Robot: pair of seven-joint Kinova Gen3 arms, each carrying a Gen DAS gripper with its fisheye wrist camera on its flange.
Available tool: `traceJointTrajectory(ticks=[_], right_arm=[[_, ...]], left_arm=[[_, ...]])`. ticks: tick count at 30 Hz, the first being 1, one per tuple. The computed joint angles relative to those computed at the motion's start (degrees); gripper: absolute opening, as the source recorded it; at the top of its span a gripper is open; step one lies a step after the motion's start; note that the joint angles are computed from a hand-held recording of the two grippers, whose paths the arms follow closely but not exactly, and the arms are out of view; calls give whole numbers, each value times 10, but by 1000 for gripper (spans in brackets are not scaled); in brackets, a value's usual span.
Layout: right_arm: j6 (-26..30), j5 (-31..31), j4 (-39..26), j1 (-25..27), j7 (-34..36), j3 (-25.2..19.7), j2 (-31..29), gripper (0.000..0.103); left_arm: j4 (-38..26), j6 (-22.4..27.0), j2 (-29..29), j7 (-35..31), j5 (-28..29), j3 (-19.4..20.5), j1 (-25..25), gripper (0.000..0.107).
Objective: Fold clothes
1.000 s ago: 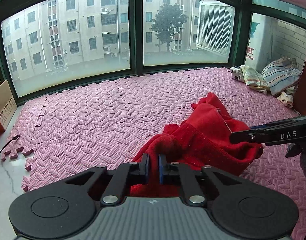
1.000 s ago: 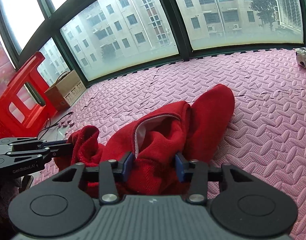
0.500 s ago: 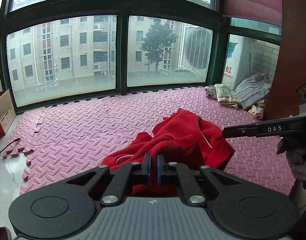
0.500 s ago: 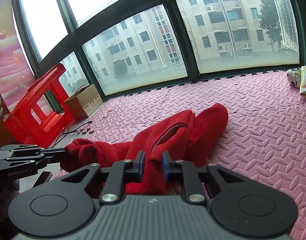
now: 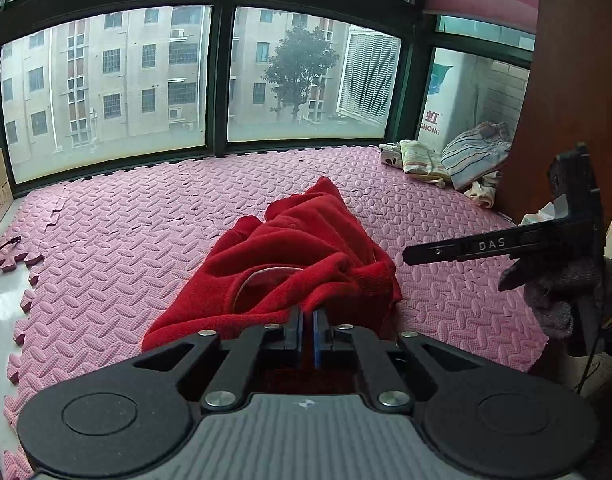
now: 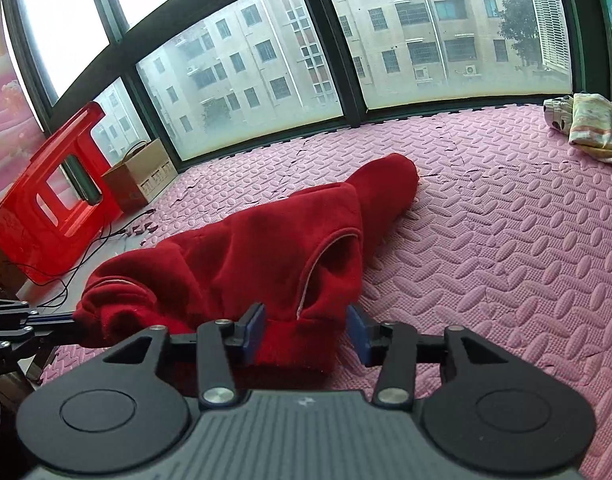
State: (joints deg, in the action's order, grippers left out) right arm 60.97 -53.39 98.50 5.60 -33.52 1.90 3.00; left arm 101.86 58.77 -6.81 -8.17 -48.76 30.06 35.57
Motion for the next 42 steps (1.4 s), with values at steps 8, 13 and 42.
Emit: traceJointTrajectory(ticks=[8, 13, 42], right_arm=[[29, -40, -16, 16, -65, -24, 82, 52], [40, -69, 5, 41, -30, -31, 69, 20], [188, 91, -41, 51, 34, 81, -69, 41]], left_arm=[[9, -8, -6, 17, 4, 0, -6, 5], [13, -14, -13, 20, 9, 2, -14, 5], [4, -64, -96, -136, 188, 32, -100, 21]])
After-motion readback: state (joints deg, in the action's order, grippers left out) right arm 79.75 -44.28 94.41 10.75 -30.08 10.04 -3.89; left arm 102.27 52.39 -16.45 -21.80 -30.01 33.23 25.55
